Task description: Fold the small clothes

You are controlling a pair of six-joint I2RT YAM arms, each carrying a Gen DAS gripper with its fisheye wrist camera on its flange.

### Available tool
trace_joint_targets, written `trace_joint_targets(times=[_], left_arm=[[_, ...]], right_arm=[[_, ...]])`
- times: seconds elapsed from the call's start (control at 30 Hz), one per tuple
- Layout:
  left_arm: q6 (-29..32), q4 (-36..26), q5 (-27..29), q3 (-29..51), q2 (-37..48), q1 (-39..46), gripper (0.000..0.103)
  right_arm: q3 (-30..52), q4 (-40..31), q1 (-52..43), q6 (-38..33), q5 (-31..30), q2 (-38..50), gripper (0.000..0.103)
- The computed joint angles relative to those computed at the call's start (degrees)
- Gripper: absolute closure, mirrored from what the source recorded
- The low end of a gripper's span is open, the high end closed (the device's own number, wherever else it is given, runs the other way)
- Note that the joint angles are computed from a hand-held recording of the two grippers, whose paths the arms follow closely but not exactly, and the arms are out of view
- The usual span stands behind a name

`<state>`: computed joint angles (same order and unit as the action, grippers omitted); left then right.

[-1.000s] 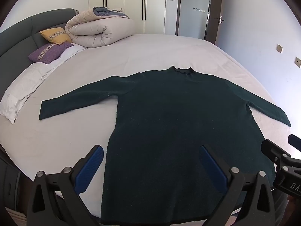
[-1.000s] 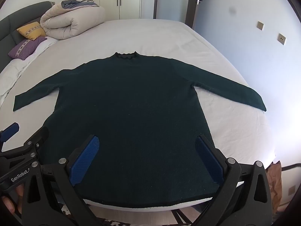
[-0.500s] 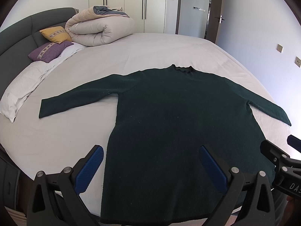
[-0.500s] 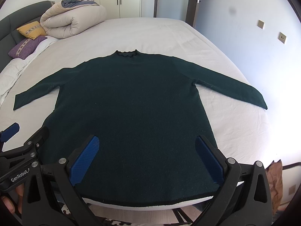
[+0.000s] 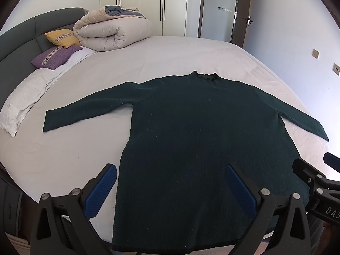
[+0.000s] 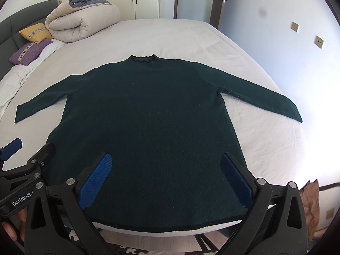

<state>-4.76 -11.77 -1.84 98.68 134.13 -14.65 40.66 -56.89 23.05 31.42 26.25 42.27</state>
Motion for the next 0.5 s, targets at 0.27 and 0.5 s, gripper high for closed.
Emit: trace_joint_targets(times=[0.27,0.5], left_arm=[[0.07,0.31,0.11,-0.54,-0.09,-0.04,0.0],[-0.01,0.11,0.08,-0.3,-0.02,-0.07,0.0]], right_arm=[[0.39,-0.85,1.33,1.25,0.7,0.29,0.0],[0.49,-0.7,1.01,1.03,0.4,0.53,0.0]])
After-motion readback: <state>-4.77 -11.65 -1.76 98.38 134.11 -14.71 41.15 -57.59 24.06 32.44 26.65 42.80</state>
